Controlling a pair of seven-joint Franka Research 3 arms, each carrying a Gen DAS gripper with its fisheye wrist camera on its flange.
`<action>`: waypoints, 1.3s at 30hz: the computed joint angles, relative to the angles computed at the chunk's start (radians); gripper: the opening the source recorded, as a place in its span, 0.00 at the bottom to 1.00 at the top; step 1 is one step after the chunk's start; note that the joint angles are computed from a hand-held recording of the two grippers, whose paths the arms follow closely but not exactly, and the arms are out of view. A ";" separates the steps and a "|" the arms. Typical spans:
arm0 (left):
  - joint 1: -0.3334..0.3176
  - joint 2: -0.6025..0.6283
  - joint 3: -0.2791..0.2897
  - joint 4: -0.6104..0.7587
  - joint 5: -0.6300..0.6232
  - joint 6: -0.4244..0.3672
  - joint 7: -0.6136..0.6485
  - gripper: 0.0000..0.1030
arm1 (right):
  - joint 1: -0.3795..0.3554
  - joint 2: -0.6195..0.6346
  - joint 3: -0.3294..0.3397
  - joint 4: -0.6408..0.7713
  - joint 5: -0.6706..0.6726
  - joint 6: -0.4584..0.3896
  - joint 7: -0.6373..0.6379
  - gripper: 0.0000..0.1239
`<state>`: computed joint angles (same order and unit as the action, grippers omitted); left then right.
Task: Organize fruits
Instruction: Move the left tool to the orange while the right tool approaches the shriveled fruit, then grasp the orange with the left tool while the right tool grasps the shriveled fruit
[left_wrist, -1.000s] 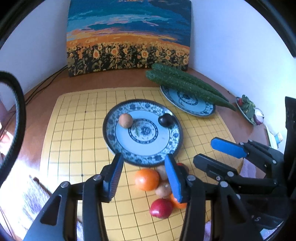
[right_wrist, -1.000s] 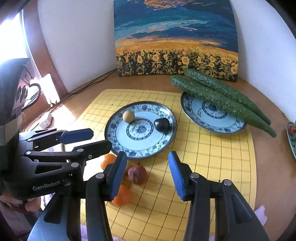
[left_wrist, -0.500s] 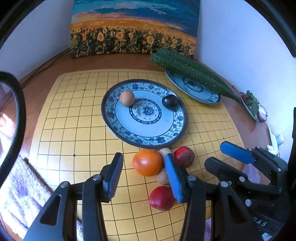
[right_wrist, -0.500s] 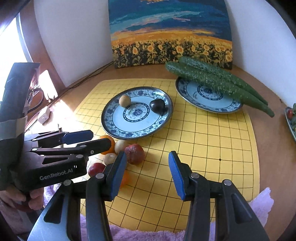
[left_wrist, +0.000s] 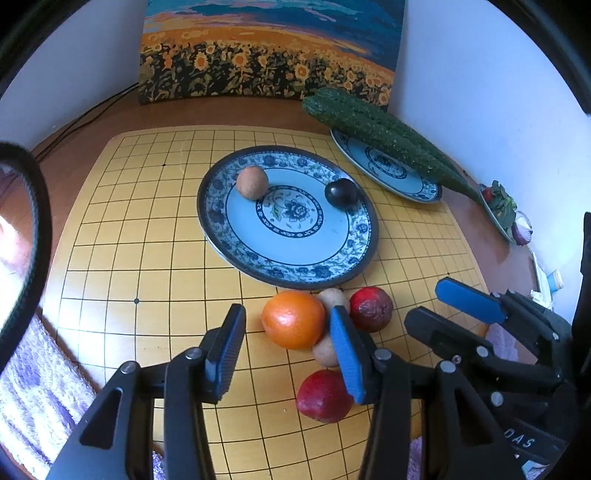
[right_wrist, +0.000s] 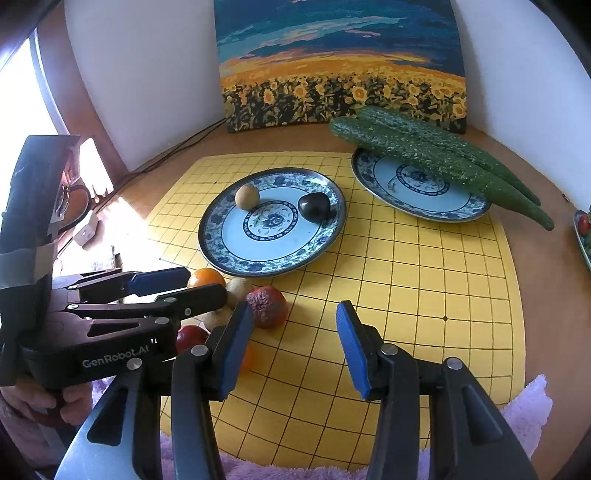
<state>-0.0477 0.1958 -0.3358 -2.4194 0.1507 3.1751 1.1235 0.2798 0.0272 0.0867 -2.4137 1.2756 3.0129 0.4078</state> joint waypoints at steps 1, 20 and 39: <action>0.034 0.004 -0.036 -0.003 -0.016 0.007 0.013 0.48 | 0.000 0.000 0.000 0.000 0.002 0.000 0.000 0.39; 0.036 -0.011 -0.021 -0.036 0.041 0.072 -0.061 0.35 | -0.002 0.016 0.007 0.009 -0.015 -0.012 0.025 0.39; -0.379 -0.059 0.453 -0.074 0.177 0.088 -0.221 0.35 | -0.012 0.064 0.028 0.038 -0.093 -0.021 0.105 0.39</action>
